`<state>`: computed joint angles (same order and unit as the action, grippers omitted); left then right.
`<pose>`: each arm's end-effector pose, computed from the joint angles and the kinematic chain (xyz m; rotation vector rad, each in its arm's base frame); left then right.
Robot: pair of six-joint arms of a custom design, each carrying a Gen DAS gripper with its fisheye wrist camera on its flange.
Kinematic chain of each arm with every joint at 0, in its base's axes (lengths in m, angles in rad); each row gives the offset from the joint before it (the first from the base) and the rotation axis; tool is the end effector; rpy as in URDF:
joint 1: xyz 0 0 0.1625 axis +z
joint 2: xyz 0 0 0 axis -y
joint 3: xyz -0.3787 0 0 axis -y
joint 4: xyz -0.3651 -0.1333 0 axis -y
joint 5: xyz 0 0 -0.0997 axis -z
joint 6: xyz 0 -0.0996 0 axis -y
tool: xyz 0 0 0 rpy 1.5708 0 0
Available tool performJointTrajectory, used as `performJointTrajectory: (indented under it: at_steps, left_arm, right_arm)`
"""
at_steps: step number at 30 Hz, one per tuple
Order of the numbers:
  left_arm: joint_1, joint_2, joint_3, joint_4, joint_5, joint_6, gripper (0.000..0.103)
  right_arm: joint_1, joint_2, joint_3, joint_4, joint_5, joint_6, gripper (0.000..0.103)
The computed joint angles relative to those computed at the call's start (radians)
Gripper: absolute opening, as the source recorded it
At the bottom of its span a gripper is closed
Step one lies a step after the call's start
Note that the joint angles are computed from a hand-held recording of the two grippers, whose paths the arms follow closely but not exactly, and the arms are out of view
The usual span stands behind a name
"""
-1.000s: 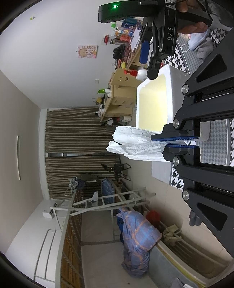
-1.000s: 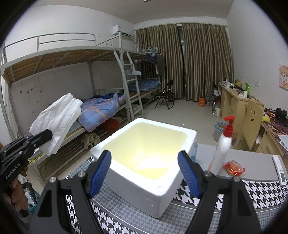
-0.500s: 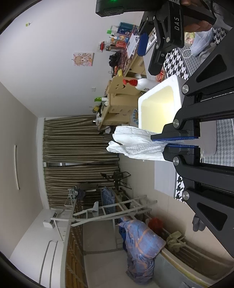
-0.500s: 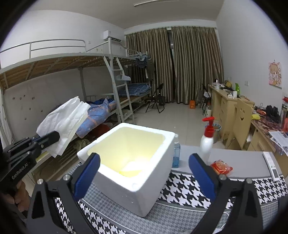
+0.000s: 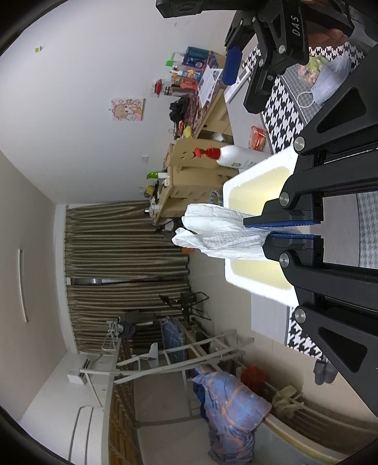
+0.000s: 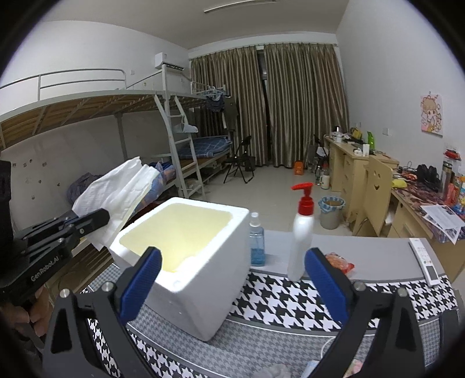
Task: Organize soft objects
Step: 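Lower the white wipe into the foam box and open the left tool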
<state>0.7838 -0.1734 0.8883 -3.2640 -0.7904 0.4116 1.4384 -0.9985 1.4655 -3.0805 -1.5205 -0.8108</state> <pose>-0.3969 -0.6828 0.0317 0.8525 2.1112 -1.3338 0.0490 -0.6797 0.3525 0.8363 -2.2653 1.2630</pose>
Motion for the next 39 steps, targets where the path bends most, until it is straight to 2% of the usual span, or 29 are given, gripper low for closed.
performJointTrajectory:
  at_steps: [9, 18, 33, 34, 36, 37, 38, 39]
  left_arm:
    - [0.003, 0.035, -0.069, 0.083, -0.014, -0.024, 0.004]
    - [0.007, 0.08, -0.158, 0.171, -0.015, -0.052, 0.004]
    - [0.018, 0.167, -0.332, 0.301, 0.035, -0.074, 0.005]
    - [0.019, 0.169, -0.336, 0.306, 0.039, -0.079, 0.012]
    - [0.02, 0.187, -0.367, 0.314, 0.053, -0.081, 0.047]
    - [0.02, 0.193, -0.375, 0.299, 0.06, -0.074, 0.079]
    - [0.02, 0.198, -0.377, 0.272, 0.064, -0.065, 0.092]
    - [0.018, 0.202, -0.376, 0.227, 0.07, -0.05, 0.092]
  right_arm:
    - [-0.024, -0.014, -0.004, -0.006, 0.001, 0.036, 0.1]
    - [-0.033, -0.019, -0.002, -0.02, -0.011, 0.037, 0.1]
    - [-0.044, -0.02, -0.014, -0.016, -0.016, 0.041, 0.1]
    - [-0.044, -0.02, -0.014, -0.015, -0.015, 0.042, 0.1]
    - [-0.045, -0.02, -0.016, -0.011, -0.014, 0.042, 0.1]
    - [-0.045, -0.02, -0.017, -0.01, -0.014, 0.041, 0.1]
    - [-0.045, -0.02, -0.018, -0.01, -0.013, 0.041, 0.1]
    - [-0.045, -0.019, -0.019, -0.01, -0.012, 0.04, 0.1]
